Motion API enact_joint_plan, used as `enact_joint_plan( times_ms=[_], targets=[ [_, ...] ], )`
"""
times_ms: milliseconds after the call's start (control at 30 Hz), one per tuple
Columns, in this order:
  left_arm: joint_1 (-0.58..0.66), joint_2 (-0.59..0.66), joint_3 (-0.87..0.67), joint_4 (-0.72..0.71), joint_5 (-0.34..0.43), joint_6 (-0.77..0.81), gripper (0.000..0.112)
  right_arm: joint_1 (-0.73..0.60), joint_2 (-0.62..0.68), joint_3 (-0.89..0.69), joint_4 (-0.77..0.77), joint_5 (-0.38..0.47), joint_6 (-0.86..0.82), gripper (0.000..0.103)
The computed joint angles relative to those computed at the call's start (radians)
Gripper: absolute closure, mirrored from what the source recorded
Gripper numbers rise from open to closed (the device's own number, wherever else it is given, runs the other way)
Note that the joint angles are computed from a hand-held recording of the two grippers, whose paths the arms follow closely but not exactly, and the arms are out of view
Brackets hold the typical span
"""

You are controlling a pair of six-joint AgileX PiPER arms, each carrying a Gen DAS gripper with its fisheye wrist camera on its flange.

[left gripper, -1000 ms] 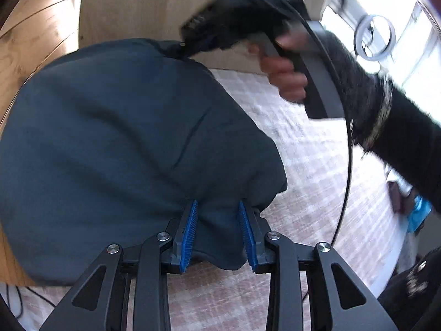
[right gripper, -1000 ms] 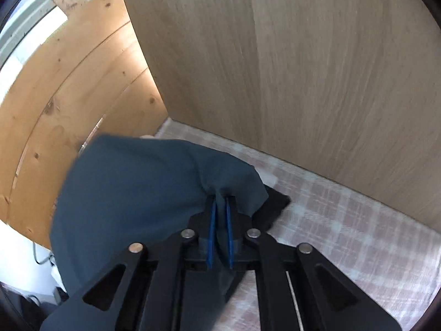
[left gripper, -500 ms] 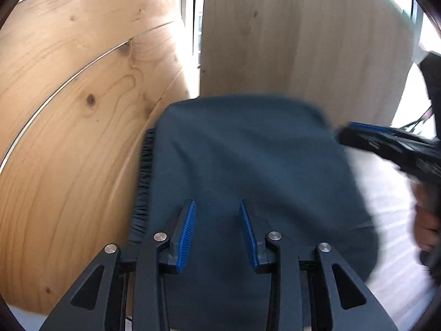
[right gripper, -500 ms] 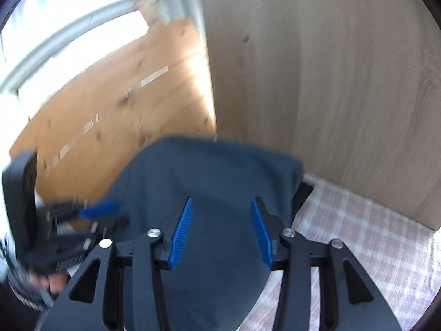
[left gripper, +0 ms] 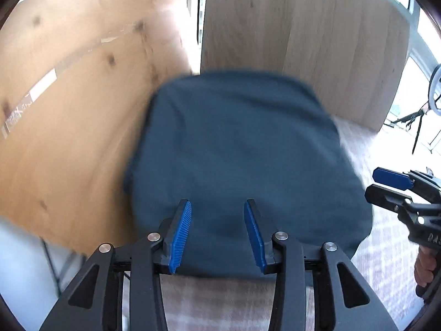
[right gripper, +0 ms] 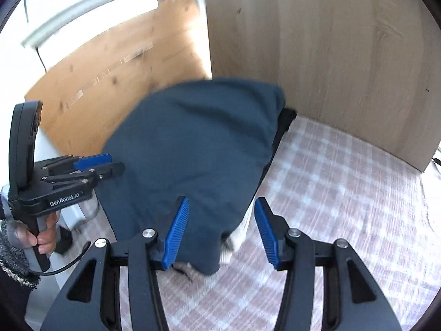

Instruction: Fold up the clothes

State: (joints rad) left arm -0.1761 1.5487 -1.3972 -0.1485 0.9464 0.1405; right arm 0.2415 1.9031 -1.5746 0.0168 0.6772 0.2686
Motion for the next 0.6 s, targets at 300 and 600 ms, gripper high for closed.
enact_joint_plan(
  times_ms=[300,600],
  targets=[
    [-0.078,-0.238,0.148,0.069,0.090,-0.153,0.057,0.068,-0.213,0.227,-0.089,0.066,0.137,0.054],
    [-0.376,-0.428,0.064,0.324,0.218,-0.531,0.034,0.136,-0.598,0.502,-0.337,0.108,0.463,0.046]
  ],
)
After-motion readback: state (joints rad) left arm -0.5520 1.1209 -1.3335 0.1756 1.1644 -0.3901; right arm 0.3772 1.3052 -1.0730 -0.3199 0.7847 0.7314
